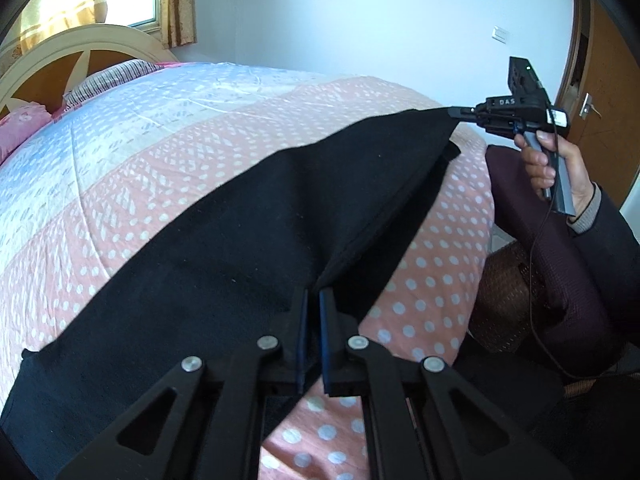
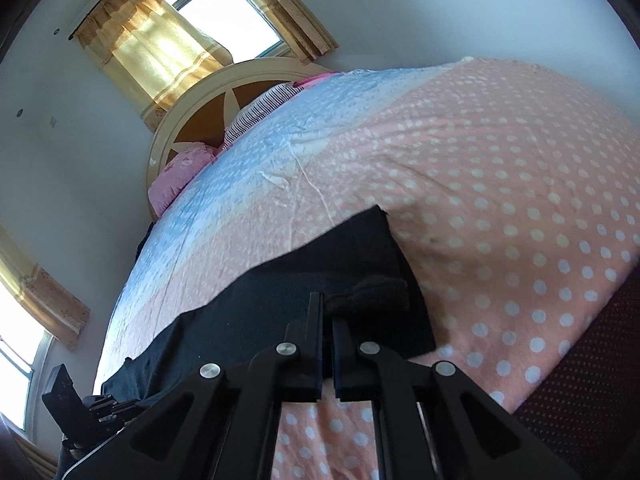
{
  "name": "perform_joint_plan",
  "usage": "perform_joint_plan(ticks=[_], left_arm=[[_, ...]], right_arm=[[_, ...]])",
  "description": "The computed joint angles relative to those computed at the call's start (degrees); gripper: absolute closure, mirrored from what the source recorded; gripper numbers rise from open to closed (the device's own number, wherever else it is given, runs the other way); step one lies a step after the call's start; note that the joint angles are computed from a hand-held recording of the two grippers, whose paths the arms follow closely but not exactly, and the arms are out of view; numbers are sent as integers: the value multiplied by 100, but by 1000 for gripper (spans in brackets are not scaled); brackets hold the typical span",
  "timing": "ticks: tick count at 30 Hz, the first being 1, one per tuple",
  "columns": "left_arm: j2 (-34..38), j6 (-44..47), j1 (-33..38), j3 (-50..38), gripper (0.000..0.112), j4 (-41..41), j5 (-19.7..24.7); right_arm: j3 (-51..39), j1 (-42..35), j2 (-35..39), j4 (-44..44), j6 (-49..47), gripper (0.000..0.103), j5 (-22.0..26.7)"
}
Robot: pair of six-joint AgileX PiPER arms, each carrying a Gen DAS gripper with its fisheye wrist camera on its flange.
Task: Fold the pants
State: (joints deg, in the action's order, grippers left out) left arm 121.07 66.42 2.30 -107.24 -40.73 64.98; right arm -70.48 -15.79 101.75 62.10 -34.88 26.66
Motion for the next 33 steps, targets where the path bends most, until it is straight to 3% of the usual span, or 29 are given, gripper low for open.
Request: perform_joint_plan(ticks=[12, 15, 19, 20, 23, 25, 29, 33], left_arm=[[-40, 130, -55, 285, 108, -20, -58], [-37, 208, 24, 283, 108, -77, -12], [-62, 294, 183, 321, 105, -230, -23], [-65, 303, 225, 321, 104, -268, -45], [-18, 285, 339, 252, 97, -294, -101], [14, 201, 389, 254, 86, -196, -203], [-132, 359, 727, 534, 85, -267, -430], [-123, 358, 1432, 385, 59, -335, -729]], right_arm=[[274, -15, -52, 38, -87, 100, -116], [247, -52, 123, -284, 204, 100, -185], [339, -235, 152, 444, -441, 99, 16], [356, -234, 115, 400, -383, 94, -29], [416, -174, -24, -306, 370, 58, -412], [469, -119, -163, -1240, 1310, 56, -763], [673, 80, -680, -2683, 2656, 56, -1254], [524, 562, -861, -4003, 3716, 56, -1381]])
